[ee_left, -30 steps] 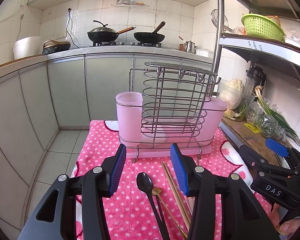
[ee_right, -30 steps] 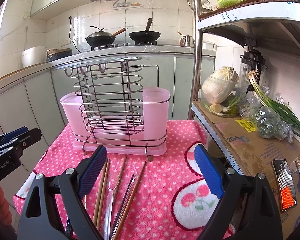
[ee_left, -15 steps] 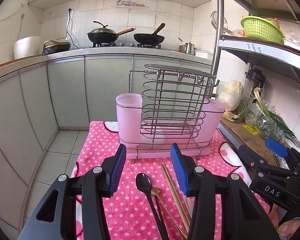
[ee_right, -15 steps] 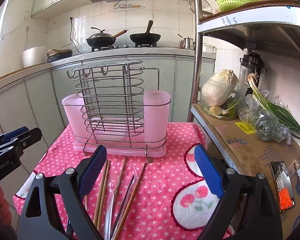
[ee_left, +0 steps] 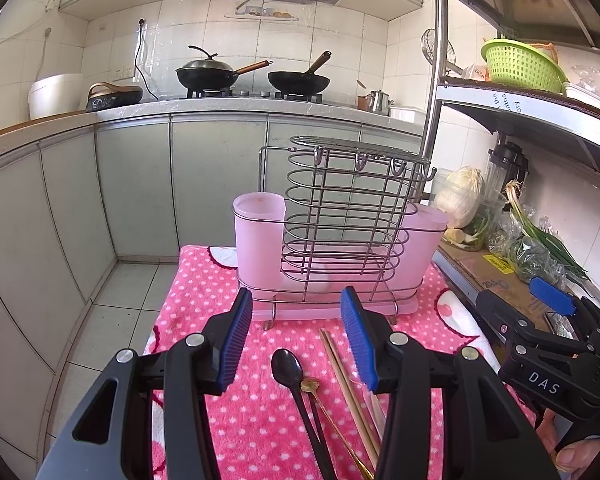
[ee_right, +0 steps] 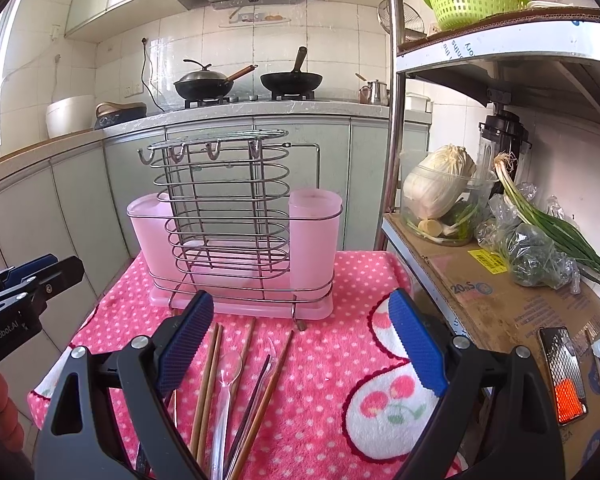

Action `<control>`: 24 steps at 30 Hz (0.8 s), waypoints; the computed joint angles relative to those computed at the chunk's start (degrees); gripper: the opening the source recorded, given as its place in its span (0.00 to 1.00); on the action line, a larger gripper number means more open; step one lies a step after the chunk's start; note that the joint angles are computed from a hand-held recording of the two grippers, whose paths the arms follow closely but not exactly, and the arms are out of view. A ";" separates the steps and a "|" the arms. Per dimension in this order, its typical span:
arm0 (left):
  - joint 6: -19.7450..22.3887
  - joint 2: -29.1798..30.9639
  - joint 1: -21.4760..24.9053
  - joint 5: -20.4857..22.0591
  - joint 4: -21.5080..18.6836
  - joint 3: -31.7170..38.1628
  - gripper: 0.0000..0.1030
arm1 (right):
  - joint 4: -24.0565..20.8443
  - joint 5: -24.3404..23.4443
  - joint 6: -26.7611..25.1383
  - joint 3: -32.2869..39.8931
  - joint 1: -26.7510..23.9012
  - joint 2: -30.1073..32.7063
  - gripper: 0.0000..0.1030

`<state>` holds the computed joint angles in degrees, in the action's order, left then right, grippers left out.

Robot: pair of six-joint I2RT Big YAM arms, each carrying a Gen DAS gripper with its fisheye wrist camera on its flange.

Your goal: Organize utensils

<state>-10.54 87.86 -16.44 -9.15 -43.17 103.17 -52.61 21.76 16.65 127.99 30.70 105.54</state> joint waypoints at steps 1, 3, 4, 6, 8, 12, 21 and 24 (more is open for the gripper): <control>-0.05 -0.08 0.03 0.03 0.10 -0.14 0.45 | 0.06 0.04 -0.05 -0.09 0.04 -0.05 0.87; -0.10 -0.15 0.08 0.07 0.12 -0.20 0.45 | 0.08 0.13 -0.15 -0.09 0.07 -0.04 0.87; -0.16 -0.20 0.10 0.11 0.15 -0.28 0.45 | 0.13 0.12 -0.15 -0.13 0.10 -0.04 0.87; -0.21 -0.19 0.10 0.19 0.13 -0.24 0.45 | 0.17 0.09 -0.18 -0.15 0.11 -0.05 0.87; -0.10 -0.25 0.08 0.04 0.14 -0.25 0.45 | 0.22 0.16 -0.04 -0.17 0.11 -0.05 0.87; -0.17 -0.12 -0.01 -0.23 -0.06 -0.08 0.45 | 0.40 0.20 0.15 -0.03 -0.02 0.02 0.87; -0.67 0.30 0.28 -0.34 -0.71 0.65 0.45 | 0.53 0.17 -0.55 1.48 -0.24 0.60 0.87; -0.63 0.50 0.36 -0.24 -1.06 0.74 0.45 | 0.32 -0.12 -0.40 1.85 -0.28 0.89 0.87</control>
